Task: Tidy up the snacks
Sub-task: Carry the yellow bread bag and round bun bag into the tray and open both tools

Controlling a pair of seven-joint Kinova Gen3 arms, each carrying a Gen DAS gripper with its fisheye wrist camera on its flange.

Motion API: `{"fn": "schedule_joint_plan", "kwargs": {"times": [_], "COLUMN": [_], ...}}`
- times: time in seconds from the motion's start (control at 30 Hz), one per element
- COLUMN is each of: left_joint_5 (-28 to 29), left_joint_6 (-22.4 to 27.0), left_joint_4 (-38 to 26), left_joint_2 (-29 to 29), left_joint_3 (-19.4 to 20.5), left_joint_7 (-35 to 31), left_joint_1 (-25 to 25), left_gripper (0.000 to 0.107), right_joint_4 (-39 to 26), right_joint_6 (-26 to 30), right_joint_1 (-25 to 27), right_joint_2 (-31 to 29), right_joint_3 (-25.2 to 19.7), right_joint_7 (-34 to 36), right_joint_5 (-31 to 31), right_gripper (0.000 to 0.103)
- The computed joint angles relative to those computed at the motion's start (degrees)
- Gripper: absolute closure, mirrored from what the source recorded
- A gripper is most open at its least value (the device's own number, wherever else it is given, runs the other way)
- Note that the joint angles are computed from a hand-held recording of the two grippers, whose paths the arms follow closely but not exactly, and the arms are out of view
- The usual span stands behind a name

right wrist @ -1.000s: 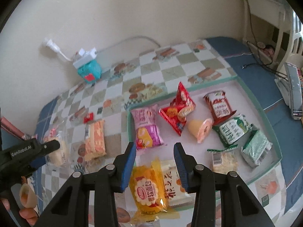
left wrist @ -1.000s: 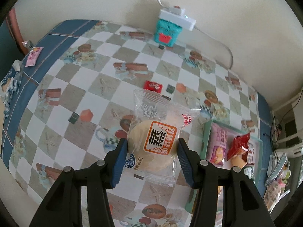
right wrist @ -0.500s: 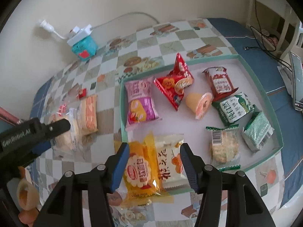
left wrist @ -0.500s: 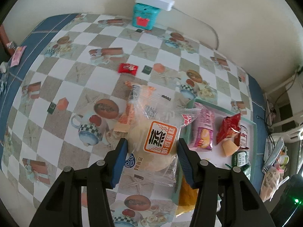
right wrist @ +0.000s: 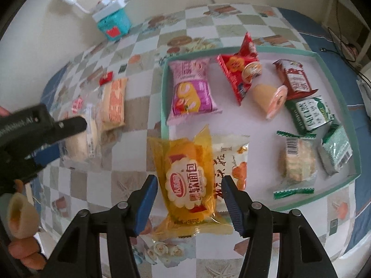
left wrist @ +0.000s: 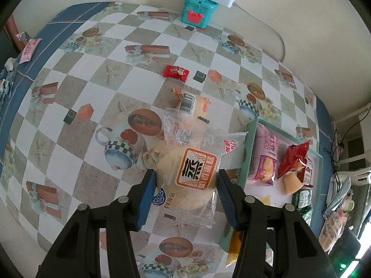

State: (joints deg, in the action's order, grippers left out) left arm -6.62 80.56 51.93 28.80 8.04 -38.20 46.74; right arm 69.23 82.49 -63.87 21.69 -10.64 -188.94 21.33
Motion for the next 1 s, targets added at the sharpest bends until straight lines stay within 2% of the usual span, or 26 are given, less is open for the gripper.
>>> {"fn": "schedule_joint_plan", "kwargs": {"times": [0.1, 0.2, 0.27, 0.47, 0.6, 0.67, 0.8, 1.0], "left_joint_5": [0.1, 0.1, 0.0, -0.5, -0.5, -0.7, -0.2, 1.3], "left_joint_6": [0.1, 0.0, 0.0, 0.3, 0.3, 0.5, 0.3, 1.6], "left_joint_4": [-0.2, -0.1, -0.2, -0.9, -1.6, -2.4, -3.7, -8.9], "left_joint_2": [0.2, 0.2, 0.2, 0.3, 0.4, 0.7, 1.2, 4.2], "left_joint_3": [0.1, 0.0, 0.0, -0.1, 0.0, 0.0, 0.4, 1.0], "left_joint_7": [-0.1, -0.2, -0.1, 0.0, -0.2, -0.3, -1.4, -4.1], "left_joint_1": [0.1, 0.1, 0.2, 0.7, 1.0, 1.4, 2.0, 4.2], "left_gripper": [0.053, 0.053, 0.053, 0.053, 0.053, 0.053, 0.053, 0.053], "right_joint_4": [-0.4, 0.4, 0.7, 2.0, 4.3, 5.0, 6.6, 11.8], "right_joint_6": [0.4, -0.5, -0.4, -0.5, -0.7, 1.2, 8.3, 14.4], "right_joint_1": [0.4, 0.0, -0.5, -0.7, -1.4, -1.6, -2.7, 0.3], "right_joint_2": [1.0, 0.3, -0.1, -1.5, -4.1, -5.4, -7.9, -11.5], "right_joint_3": [0.0, 0.3, 0.4, 0.2, -0.3, -1.1, -2.0, -5.0], "right_joint_7": [0.9, 0.4, -0.4, -3.1, -7.5, -10.2, -17.9, -27.1], "right_joint_5": [-1.1, -0.2, 0.8, 2.0, 4.4, 6.2, 8.1, 4.5], "right_gripper": [0.043, 0.053, 0.056, 0.058, 0.059, 0.059, 0.059, 0.059]}}
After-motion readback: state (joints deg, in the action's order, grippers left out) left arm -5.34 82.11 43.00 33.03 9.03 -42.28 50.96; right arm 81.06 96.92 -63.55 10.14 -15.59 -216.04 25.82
